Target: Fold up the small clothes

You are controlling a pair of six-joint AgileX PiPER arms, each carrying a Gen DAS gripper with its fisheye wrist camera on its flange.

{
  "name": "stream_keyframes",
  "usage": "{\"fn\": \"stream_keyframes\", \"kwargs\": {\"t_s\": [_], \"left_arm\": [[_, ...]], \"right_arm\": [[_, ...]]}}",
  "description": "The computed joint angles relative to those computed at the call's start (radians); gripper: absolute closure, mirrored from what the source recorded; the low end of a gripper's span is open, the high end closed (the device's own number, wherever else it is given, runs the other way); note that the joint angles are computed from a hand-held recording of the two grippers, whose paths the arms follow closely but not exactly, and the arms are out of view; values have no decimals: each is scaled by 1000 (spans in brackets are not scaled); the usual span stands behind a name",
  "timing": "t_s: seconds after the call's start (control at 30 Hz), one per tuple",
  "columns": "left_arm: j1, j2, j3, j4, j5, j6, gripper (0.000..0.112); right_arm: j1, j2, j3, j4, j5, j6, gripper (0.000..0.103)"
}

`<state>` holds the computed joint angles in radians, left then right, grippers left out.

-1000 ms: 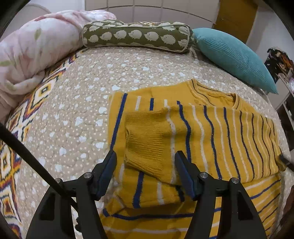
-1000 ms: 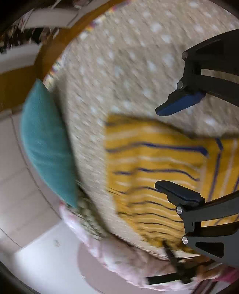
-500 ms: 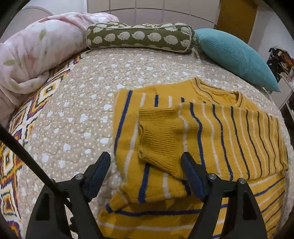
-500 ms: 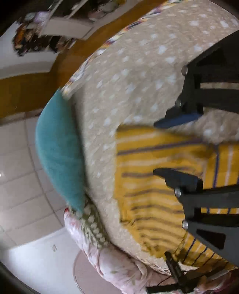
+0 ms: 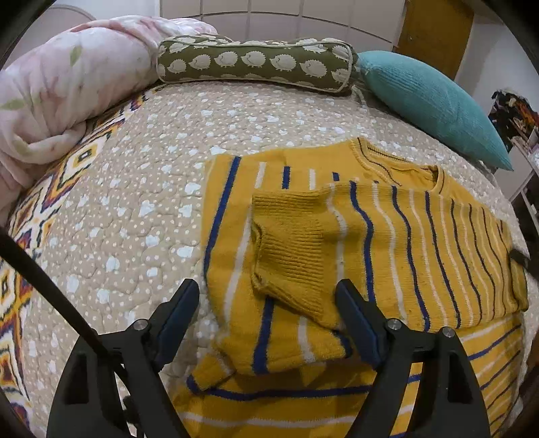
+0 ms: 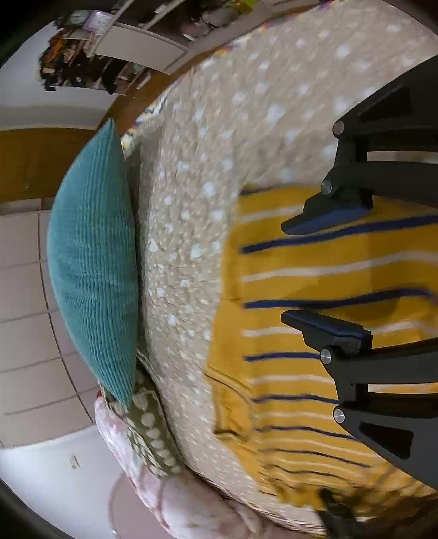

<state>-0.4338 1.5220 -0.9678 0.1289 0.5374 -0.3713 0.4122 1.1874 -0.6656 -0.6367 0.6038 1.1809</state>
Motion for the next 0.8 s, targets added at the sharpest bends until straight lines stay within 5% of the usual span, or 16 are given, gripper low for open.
{"fn": "stream_keyframes", "kwargs": {"t_s": [0.1,0.27,0.37,0.6,0.8], "left_arm": [[-19,-41,30,50,-2,-56,30],[-88,-152,83,161,37,-156,30],[-129,-216,116,228,50,-229,27],[-180,-312,166,269,85,-277,26],[-207,-380,193,290,117,-291,26]], "right_arm": [[107,-70,64,-17,104,51,51],[117,-188,120,62,135,45,49],[308,-287,137,-15,272,209,33],[620,-306,105,-5,469,378,27],[656,-394,67,177,459,263,26]]}}
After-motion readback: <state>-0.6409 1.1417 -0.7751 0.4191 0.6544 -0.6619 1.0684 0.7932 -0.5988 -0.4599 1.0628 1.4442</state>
